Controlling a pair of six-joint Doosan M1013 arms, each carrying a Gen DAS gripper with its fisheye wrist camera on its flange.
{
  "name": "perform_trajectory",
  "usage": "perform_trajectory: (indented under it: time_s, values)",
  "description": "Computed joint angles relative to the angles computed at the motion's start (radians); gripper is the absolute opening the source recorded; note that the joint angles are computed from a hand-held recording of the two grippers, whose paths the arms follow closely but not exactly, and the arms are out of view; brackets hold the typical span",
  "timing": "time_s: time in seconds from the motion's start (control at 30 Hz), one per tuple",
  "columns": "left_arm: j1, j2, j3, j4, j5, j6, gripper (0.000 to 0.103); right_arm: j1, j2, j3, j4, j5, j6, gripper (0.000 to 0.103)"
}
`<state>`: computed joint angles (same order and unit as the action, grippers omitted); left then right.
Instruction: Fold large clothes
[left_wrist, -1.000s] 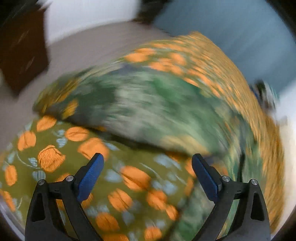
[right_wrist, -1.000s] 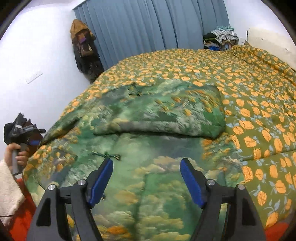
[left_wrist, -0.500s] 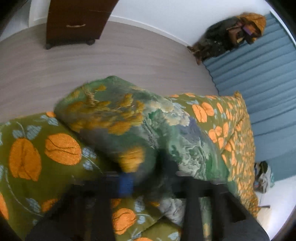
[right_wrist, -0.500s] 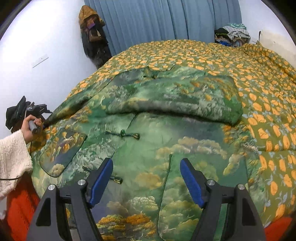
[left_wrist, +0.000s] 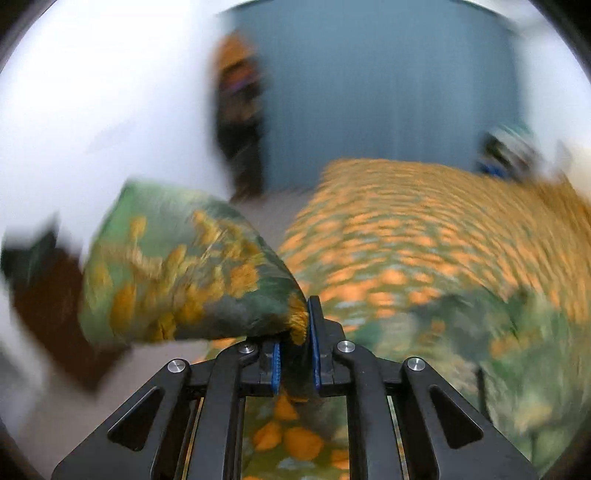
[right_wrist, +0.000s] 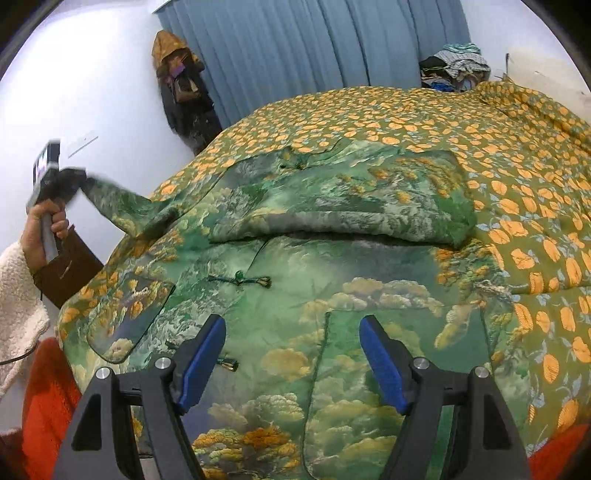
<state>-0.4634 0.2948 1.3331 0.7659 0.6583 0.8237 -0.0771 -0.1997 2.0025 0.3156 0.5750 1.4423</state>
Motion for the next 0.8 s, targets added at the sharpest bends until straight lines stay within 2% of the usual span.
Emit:
perform_trajectory:
  time_s: [0.13, 0.27, 0.33, 0.4, 0.43, 0.5, 0.57, 0.7, 0.8]
  values:
    - [-0.105, 0.009, 0.019, 0.017, -0.069, 0.221, 0.011, -0.018, -0.010, 0.005, -0.001, -0.014, 0.008, 0.076]
    - [-0.179, 0.051, 0.024, -0.089, -0.039, 0.436, 0.013, -0.034, -0.019, 0.011, -0.003, -0.019, 0.014, 0.076]
    - [-0.198, 0.081, 0.009, -0.209, 0.040, 0.555, 0.024, -0.040, -0.020, 0.013, -0.010, -0.017, 0.019, 0.076]
    - [-0.211, 0.106, -0.002, -0.275, 0.139, 0.618, 0.045, -0.045, -0.020, 0.014, -0.014, -0.012, 0.020, 0.077]
    - [-0.214, 0.102, 0.014, -0.279, 0.153, 0.618, 0.048, -0.049, -0.021, 0.015, -0.014, -0.010, 0.018, 0.077]
    - [-0.210, 0.077, 0.054, -0.307, 0.132, 0.621, 0.066, -0.057, -0.023, 0.015, -0.013, -0.009, 0.015, 0.077]
    - [-0.191, 0.042, 0.087, -0.386, 0.112, 0.634, 0.076, -0.064, -0.019, 0.012, -0.007, -0.004, 0.010, 0.077]
    - [-0.137, -0.019, 0.120, -0.586, 0.134, 0.631, 0.079, -0.085, 0.031, -0.040, 0.135, 0.040, -0.102, 0.076]
    - [-0.110, -0.066, 0.164, -0.635, 0.112, 0.548, 0.082, -0.101, 0.102, -0.112, 0.305, 0.091, -0.218, 0.077]
